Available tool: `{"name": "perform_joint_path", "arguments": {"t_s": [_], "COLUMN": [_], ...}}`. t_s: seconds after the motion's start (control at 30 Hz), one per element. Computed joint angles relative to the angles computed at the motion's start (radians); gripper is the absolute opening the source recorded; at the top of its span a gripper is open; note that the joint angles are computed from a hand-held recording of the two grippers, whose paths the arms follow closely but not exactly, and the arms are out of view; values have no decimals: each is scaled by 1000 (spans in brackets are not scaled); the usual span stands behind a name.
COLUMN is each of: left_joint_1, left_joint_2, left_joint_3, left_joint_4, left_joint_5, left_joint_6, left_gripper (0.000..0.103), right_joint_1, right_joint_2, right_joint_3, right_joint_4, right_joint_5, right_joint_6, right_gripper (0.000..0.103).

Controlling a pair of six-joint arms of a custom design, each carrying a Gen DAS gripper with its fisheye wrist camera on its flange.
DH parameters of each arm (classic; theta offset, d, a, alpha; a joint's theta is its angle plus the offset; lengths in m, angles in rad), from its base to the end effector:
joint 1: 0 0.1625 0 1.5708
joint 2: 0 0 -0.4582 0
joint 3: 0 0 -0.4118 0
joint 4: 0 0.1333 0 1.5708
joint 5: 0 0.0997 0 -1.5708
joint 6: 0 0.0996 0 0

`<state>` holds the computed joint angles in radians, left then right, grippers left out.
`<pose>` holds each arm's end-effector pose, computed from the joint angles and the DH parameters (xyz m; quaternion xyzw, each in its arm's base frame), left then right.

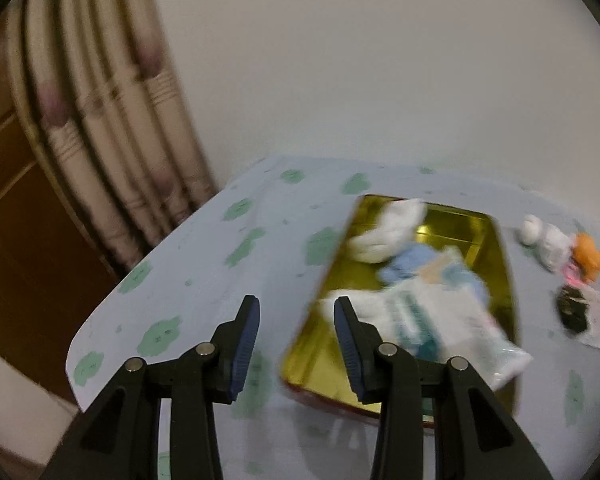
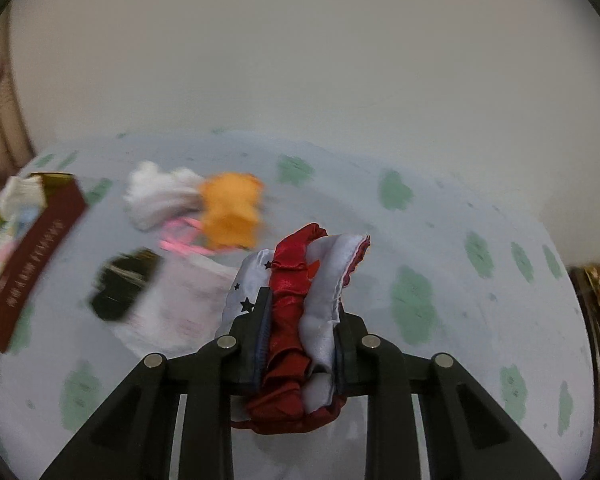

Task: Organize soft objects
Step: 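Grasp the black hair clip with the left tool while the right tool holds the cloth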

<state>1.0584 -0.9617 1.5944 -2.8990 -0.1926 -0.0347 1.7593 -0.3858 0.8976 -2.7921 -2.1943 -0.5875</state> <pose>-0.1335 -0.7086 0.3440 -0.0389 0.7563 -0.4147 0.5045 0.2447 -0.8816 0.1368 0.2391 -0.8665 0.2671 0.3474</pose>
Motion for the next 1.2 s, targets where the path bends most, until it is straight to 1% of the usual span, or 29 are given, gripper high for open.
{"name": "perform_joint_path", "arguments": {"t_s": [0.03,0.07,0.2,0.23,0.3,0.4,0.43,0.5,0.53,0.67,0.7,0.73,0.77,0.8,0.87,0.93,1.03,1.2], "left_joint_1": [-10,-16,-43,-49,-52,-45,-43,-35,-31,-1,4,9,10,11,17,27,39,53], "left_joint_2": [4,10,73,89,104,135,146,177,187,240,256,273,283,293,319,338,377,414], "left_joint_3": [-4,-10,-59,-74,-98,-155,-171,-220,-238,-350,-377,-402,-414,-426,-467,-510,-571,-618], "left_joint_4": [18,33,19,29,84,214,236,305,333,485,510,526,527,528,551,605,659,681], "left_joint_5": [-32,-48,-113,-145,-208,-328,-351,-419,-444,-585,-599,-606,-605,-602,-613,-633,-630,-645], "left_joint_6": [8,11,113,129,118,64,57,39,27,-16,-19,-12,-2,13,31,11,-12,-1], "left_gripper": [39,40,39,39,40,40,40,40,40,40,44,56,60,62,62,62,62,62], "right_joint_1": [-9,-15,-39,-45,-53,-60,-62,-68,-69,-72,-72,-72,-73,-74,-76,-77,-78,-78], "right_joint_2": [-7,-10,-27,-31,-41,-38,-39,-47,-48,-49,-50,-51,-53,-54,-55,-55,-55,-54], "right_joint_3": [7,9,30,36,53,51,54,65,69,74,74,74,74,74,73,68,66,66], "right_joint_4": [-1,1,-1,-2,-5,0,-3,-3,-6,-12,-8,-5,-1,5,13,25,29,29], "right_joint_5": [-9,-15,-31,-29,-20,-1,6,23,28,36,35,36,40,42,49,53,57,56], "right_joint_6": [7,16,46,51,59,76,79,94,98,99,102,105,109,115,123,130,133,132], "right_gripper": [23,23,23,23,23,24,25,29,29,30,30,30,31,31,31,31,32,32]}}
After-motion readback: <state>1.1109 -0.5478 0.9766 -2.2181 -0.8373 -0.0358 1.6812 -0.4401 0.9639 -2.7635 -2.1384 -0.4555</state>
